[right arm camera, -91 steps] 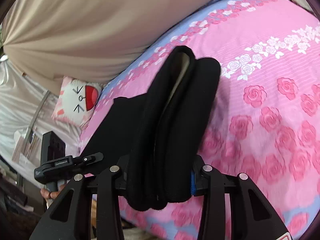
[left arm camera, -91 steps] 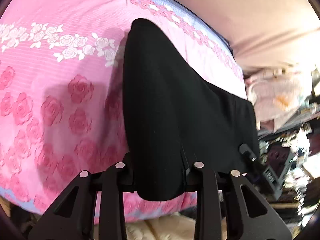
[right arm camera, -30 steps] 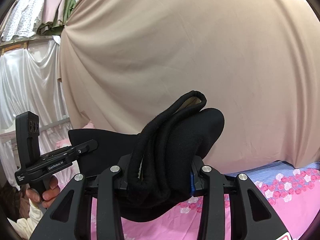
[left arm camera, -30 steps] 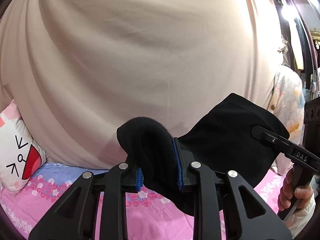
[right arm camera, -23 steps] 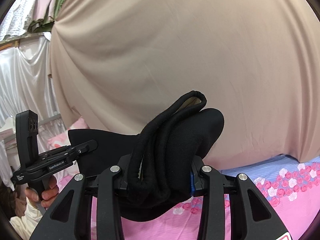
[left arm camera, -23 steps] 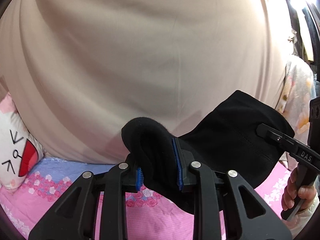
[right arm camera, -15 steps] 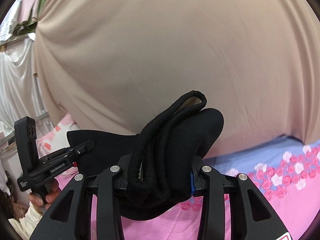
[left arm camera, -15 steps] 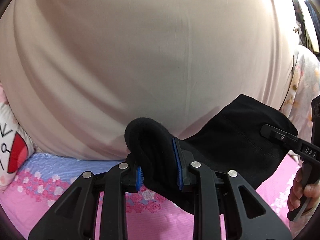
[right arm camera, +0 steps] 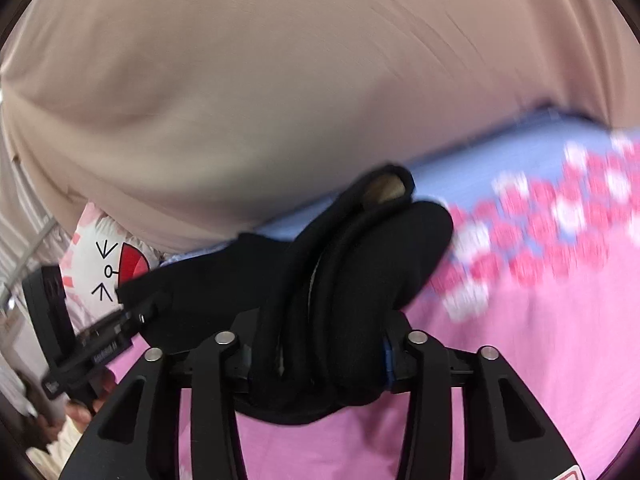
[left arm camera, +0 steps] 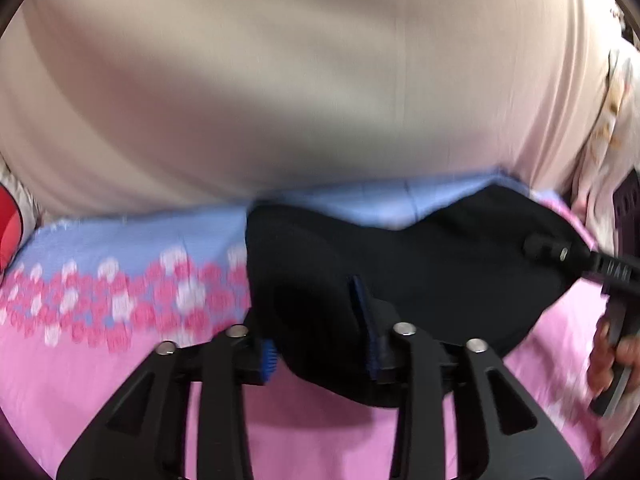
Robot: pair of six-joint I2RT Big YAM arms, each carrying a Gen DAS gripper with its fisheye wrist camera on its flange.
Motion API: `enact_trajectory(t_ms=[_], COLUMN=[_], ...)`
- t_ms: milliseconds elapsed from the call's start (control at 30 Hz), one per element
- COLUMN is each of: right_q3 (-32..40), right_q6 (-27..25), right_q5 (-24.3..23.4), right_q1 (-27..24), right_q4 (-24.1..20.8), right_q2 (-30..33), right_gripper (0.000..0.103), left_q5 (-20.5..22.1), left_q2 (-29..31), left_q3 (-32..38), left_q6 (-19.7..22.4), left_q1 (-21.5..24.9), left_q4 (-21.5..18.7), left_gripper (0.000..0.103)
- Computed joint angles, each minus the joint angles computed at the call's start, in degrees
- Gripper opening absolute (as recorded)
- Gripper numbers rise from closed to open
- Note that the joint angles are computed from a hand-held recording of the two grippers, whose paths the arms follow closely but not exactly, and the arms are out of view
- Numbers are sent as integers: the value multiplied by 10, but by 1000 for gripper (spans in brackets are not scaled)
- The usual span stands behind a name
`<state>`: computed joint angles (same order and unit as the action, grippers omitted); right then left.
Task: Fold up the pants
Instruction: 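Lay the folded trousers down and open the right gripper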
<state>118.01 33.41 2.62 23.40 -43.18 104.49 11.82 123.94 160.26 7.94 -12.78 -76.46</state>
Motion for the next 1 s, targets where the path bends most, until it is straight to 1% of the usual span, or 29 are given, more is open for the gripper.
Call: enact_trajectory(t_ms=[33, 67, 100, 133, 167, 200, 233, 267, 300, 333, 367, 400, 467, 533, 567, 600, 633, 667, 700, 800, 867, 900, 933, 967, 1000], right_q3=[-11, -11, -11, -20, -49, -83, -100, -111, -119, -121, -115, -88, -32, 45, 73, 88, 100, 96, 81, 49, 37, 35, 39, 53, 65], right_q6=[15, 23, 30, 47, 67, 84, 93, 100, 103, 92, 67, 34, 5, -28, -39, -42, -33, -23, -11, 16, 5, -8, -23, -29, -22], right_q5=[-10, -16, -23, -29, -30, -14, 11, 51, 103, 134, 153, 159, 157, 156, 165, 164, 160, 161, 149, 121, 139, 152, 169, 180, 179], right_q1=[-4, -6, -8, -11, -12, -11, -7, 0, 11, 19, 30, 41, 53, 61, 62, 60, 53, 51, 42, 34, 42, 47, 51, 50, 43], right_q4=[-17, -41, -65, -82, -76, -58, -53, -58, -60, -59, -56, -67, -98, -139, -158, -169, -184, -185, -178, -153, -133, -126, -126, -146, -169], right_q2=[-5, -5, -5, -10, -27, -49, -64, -78, -92, -100, -103, -94, -64, -13, 10, 24, 39, 42, 39, 17, 2, -2, -1, 11, 23], right_gripper=[51, 55, 56, 58, 63, 71, 73, 74, 72, 64, 33, 9, 8, 8, 8, 8, 6, 3, 0, 0, 7, 7, 7, 7, 3], left_q5=[-23, -48, -78, -105, -112, -100, -85, -79, -80, -89, -97, -103, -123, -139, -146, -157, -160, -160, -160, -170, -190, -194, -194, -193, -195], left_q2=[-15, -17, -34, -53, -60, -58, -54, -51, -42, -34, -38, -44, -50, -58, -44, -50, -55, -55, -55, -56, -60, -60, -55, -54, -54], left_q3=[-38, -48, -86, -133, -151, -145, -126, -113, -87, -60, -55, -60, -60, -71, -53, -63, -71, -73, -73, -77, -89, -89, -82, -80, -80], left_q6=[6, 11, 13, 11, 7, -1, -21, -34, -45, -56, -60, -62, -61, -59, -58, -59, -61, -63, -66, -68, -65, -64, -65, -66, -68], left_q1=[-2, -4, -6, -6, -2, 3, 10, 15, 18, 18, 17, 15, 5, -6, -7, -13, -16, -17, -18, -22, -27, -28, -30, -30, -32], left_q4=[-6, -7, 9, 33, 35, 21, -7, -26, -50, -76, -85, -84, -90, -88, -91, -88, -84, -84, -85, -84, -75, -76, -83, -86, -88], left_gripper=[62, 71, 84, 85, 86, 86, 86, 87, 87, 87, 87, 87, 88, 88, 88, 88, 88, 88, 88, 88, 88, 88, 88, 88, 88])
